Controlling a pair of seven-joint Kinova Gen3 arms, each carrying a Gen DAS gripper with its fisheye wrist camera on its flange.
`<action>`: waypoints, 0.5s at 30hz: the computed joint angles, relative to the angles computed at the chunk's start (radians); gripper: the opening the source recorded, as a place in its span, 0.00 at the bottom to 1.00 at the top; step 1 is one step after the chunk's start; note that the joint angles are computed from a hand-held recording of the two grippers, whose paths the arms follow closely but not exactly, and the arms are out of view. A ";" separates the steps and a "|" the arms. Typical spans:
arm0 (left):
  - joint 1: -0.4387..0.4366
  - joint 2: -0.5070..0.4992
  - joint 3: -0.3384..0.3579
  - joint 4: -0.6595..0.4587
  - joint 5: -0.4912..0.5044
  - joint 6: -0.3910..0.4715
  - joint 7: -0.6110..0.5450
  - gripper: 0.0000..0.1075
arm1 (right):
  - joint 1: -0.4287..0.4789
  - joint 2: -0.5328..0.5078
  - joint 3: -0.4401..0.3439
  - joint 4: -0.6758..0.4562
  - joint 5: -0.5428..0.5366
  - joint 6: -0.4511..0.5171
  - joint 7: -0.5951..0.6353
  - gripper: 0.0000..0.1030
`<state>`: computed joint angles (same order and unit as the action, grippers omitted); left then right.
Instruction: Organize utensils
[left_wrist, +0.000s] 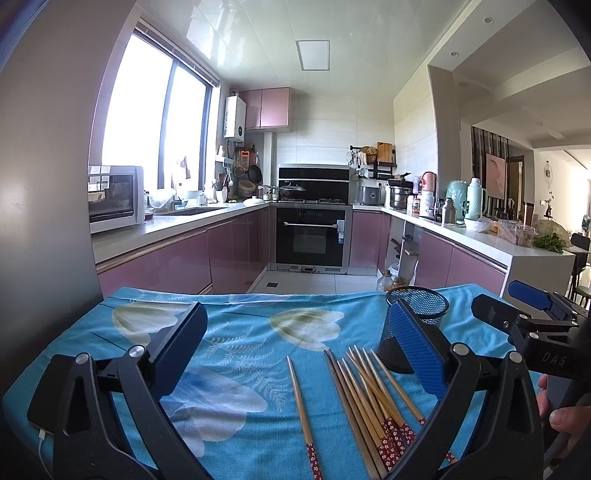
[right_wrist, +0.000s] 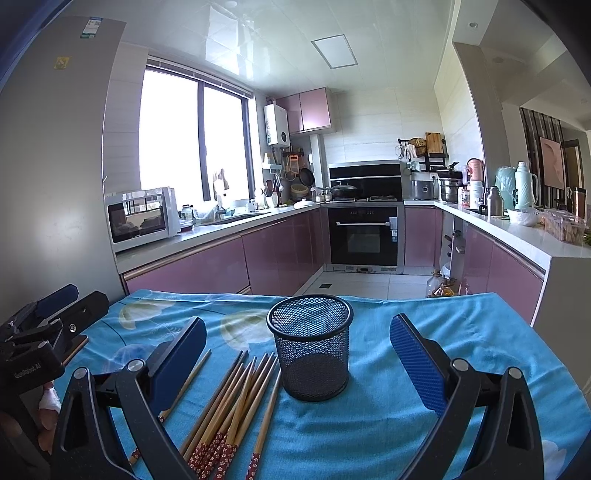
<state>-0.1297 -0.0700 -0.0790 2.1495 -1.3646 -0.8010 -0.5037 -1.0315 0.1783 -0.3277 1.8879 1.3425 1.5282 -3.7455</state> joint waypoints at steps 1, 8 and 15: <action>-0.001 0.002 -0.001 -0.003 -0.009 0.000 0.007 0.90 | 0.002 -0.002 0.000 0.001 -0.003 -0.010 0.001 0.94; -0.005 0.012 0.003 -0.028 -0.066 0.021 0.062 0.90 | 0.013 -0.011 -0.002 0.006 -0.024 -0.041 0.004 0.94; 0.006 0.052 0.035 -0.099 -0.244 0.106 0.203 0.90 | 0.069 -0.044 0.002 0.007 -0.096 -0.182 0.086 0.94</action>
